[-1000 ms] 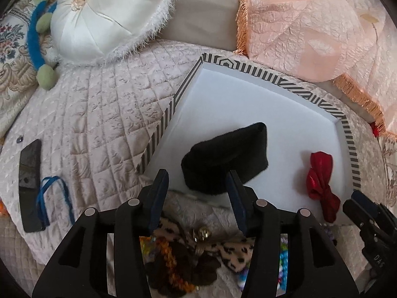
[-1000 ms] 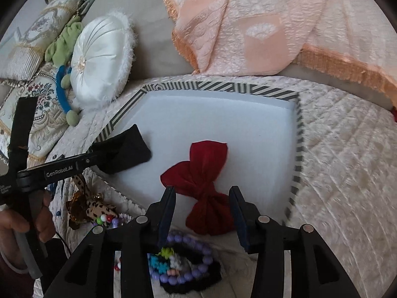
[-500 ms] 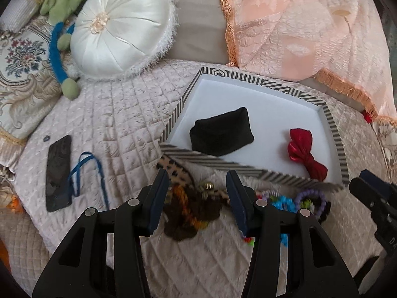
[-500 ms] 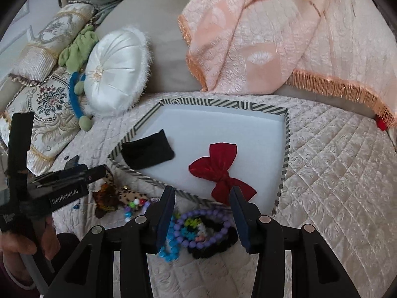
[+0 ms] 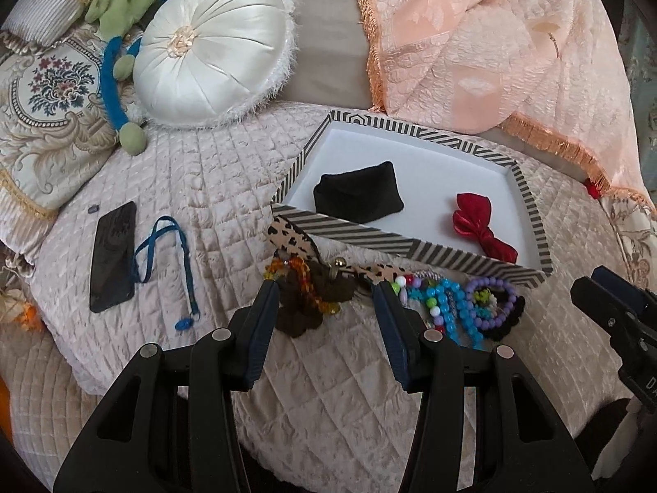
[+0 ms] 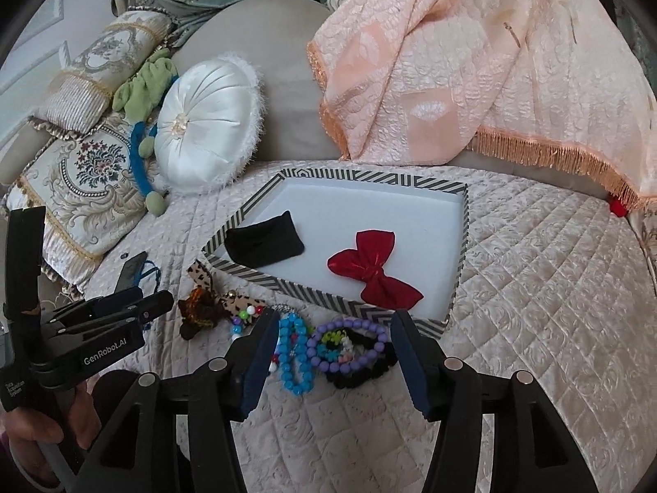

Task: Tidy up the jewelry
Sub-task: 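Withdraw both open grippers from the tray back over the jewelry pile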

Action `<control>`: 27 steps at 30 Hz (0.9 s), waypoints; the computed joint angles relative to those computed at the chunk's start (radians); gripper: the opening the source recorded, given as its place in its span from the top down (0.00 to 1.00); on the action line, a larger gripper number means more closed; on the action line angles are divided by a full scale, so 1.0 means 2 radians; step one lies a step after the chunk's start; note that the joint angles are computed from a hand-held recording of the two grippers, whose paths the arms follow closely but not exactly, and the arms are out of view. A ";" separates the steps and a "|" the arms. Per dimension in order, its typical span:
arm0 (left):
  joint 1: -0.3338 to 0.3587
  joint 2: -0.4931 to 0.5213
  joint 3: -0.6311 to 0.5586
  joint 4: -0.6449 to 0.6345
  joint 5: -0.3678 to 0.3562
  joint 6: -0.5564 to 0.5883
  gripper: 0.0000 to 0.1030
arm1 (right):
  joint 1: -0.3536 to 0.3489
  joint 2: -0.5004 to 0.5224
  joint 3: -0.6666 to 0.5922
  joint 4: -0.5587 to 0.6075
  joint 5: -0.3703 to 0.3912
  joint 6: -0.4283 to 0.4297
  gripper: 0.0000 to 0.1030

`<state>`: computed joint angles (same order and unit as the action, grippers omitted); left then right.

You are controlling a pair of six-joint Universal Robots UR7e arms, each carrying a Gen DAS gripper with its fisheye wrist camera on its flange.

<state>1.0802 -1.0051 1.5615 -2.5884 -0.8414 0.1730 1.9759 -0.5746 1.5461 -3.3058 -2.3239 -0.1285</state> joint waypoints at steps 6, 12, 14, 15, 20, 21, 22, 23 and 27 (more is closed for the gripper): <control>-0.002 -0.012 0.016 -0.009 -0.002 0.000 0.44 | 0.005 -0.001 0.010 -0.004 -0.002 -0.001 0.46; -0.004 -0.023 0.027 -0.010 -0.001 0.003 0.43 | 0.007 -0.003 0.017 -0.004 -0.002 0.002 0.45; -0.003 -0.024 0.027 -0.010 -0.007 0.001 0.43 | 0.007 -0.004 0.020 -0.004 -0.001 0.005 0.45; -0.002 -0.026 0.027 -0.008 -0.012 -0.001 0.43 | 0.007 -0.004 0.020 -0.003 -0.001 0.006 0.44; 0.004 -0.036 0.026 0.009 -0.023 -0.019 0.43 | 0.008 -0.006 0.024 -0.006 -0.002 0.009 0.44; 0.005 -0.037 0.026 0.009 -0.022 -0.019 0.43 | 0.008 -0.006 0.025 -0.008 -0.002 0.010 0.44; 0.005 -0.039 0.027 0.009 -0.021 -0.020 0.43 | 0.008 -0.006 0.025 -0.007 -0.002 0.011 0.44; 0.006 -0.040 0.027 0.009 -0.023 -0.020 0.43 | 0.008 -0.007 0.025 -0.007 -0.002 0.011 0.44; 0.010 -0.047 0.028 0.015 -0.043 -0.018 0.43 | 0.007 -0.007 0.025 -0.004 -0.001 0.008 0.44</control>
<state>1.0997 -1.0994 1.6172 -2.5584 -0.9277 0.1368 1.9907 -0.5889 1.5963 -3.3142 -2.3252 -0.1123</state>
